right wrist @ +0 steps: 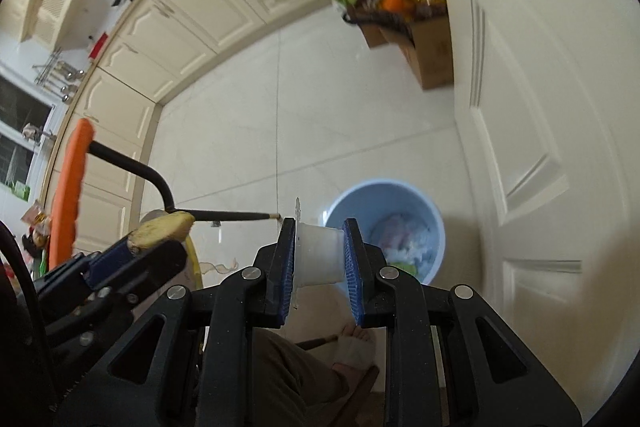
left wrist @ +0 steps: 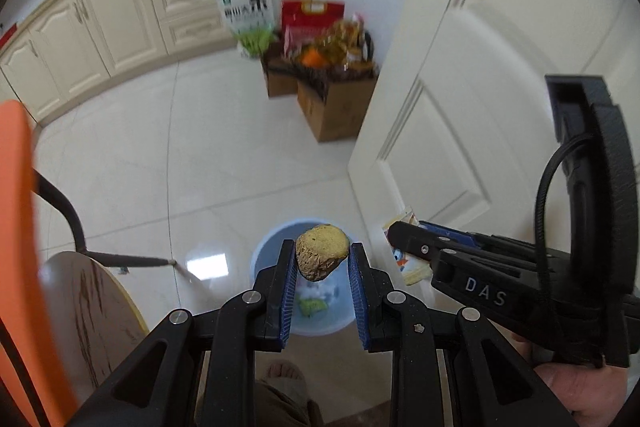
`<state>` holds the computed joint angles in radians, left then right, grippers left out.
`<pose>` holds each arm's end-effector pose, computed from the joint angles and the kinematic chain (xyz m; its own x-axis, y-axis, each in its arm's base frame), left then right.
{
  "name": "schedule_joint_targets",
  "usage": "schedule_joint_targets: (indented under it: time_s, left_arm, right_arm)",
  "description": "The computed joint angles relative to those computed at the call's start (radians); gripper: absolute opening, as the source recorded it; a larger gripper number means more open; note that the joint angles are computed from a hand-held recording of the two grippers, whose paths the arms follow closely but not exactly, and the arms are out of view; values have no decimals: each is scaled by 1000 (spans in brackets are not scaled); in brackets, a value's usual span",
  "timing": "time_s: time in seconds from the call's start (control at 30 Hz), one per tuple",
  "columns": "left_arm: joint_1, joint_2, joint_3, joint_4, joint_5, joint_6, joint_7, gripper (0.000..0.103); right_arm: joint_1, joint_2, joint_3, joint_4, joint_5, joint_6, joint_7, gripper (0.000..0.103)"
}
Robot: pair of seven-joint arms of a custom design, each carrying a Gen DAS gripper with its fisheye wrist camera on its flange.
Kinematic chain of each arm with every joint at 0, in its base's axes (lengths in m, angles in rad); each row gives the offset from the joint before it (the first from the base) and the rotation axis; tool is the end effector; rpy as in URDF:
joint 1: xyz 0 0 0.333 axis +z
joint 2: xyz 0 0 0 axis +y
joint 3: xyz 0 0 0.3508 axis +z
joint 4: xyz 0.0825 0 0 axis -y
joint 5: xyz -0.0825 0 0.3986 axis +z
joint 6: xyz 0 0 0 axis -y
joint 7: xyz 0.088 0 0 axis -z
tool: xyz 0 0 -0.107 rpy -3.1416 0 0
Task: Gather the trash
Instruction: 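Carry the potato and white cup over the blue bin, then open both tools to drop the potato and cup into the bin, then carry both open tools back to the orange table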
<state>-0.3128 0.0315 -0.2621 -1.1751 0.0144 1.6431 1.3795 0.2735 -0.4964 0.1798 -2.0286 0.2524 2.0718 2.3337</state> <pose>0.4739 -0.3003 0.8409 -0.3847 -0.9200 0.0754 -0.8502 0.3213 -0.4170 0.3743 0.2240 0.7281 -0.2597 -0.8456 -0.4665 -0.8795 0.4066 -0.2474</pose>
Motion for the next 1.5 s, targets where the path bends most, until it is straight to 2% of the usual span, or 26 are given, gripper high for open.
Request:
schedule_joint_targets:
  time_s: [0.07, 0.17, 0.33, 0.37, 0.43, 0.5, 0.53, 0.57, 0.6, 0.63, 0.67, 0.7, 0.8, 0.93, 1.13, 1.27, 1.5]
  left_arm:
    - [-28, 119, -16, 144, 50, -59, -31, 22]
    - [-60, 213, -11, 264, 77, -116, -52, 22]
    - [-96, 292, 6, 378, 105, -185, -51, 25]
    - [-102, 302, 10, 395, 109, -196, -51, 31]
    - [-99, 280, 17, 362, 110, -182, -52, 46]
    - [-102, 273, 20, 346, 123, -173, -59, 65]
    - [-100, 252, 21, 314, 126, -160, -64, 68]
    - [-95, 230, 21, 290, 128, -156, -66, 71]
    - [-99, 233, 20, 294, 139, -158, -72, 74]
    - [-101, 229, 19, 289, 148, -159, -76, 75]
    - [-108, 235, 17, 299, 160, -164, -80, 76]
    - [-110, 230, 16, 294, 166, -163, -82, 77]
    - [-106, 183, 7, 232, 158, -117, -83, 85]
    - [-88, 110, -4, 144, 129, -59, -89, 85]
    - [-41, -32, -4, 45, 71, -13, -53, 87]
    - [-14, -135, 7, -16, 30, 32, -38, 96]
    - [31, -337, 56, -129, -40, 65, -36, 102]
  right_arm:
    - [2, -1, -9, -23, 15, 10, -5, 21]
    - [1, 3, -20, -46, 32, 22, -11, 21]
    - [-7, 15, -31, -66, 50, 29, -7, 25]
    - [-6, 15, -34, -70, 61, 35, -5, 27]
    - [-8, 14, -37, -77, 66, 37, -5, 34]
    - [-16, 11, -30, -78, 50, 32, 10, 46]
    - [-19, 11, -28, -75, 46, 29, 16, 50]
    - [-24, 8, -24, -76, 39, 30, 30, 59]
    - [-26, 5, -22, -76, 33, 31, 38, 71]
    - [-31, 3, -16, -72, 22, 26, 52, 80]
    - [-39, 1, -9, -66, 5, 17, 72, 98]
    - [-45, -2, -3, -62, -7, 6, 94, 103]
    - [-34, -1, -18, -55, 14, -8, 99, 103]
    - [-43, -13, -6, -27, -12, -25, 135, 103]
    - [-55, -24, 18, 55, -64, -63, 179, 103]
    - [-61, -16, 49, 147, -112, -85, 212, 103]
    - [-49, 52, 116, 364, -217, -119, 229, 103]
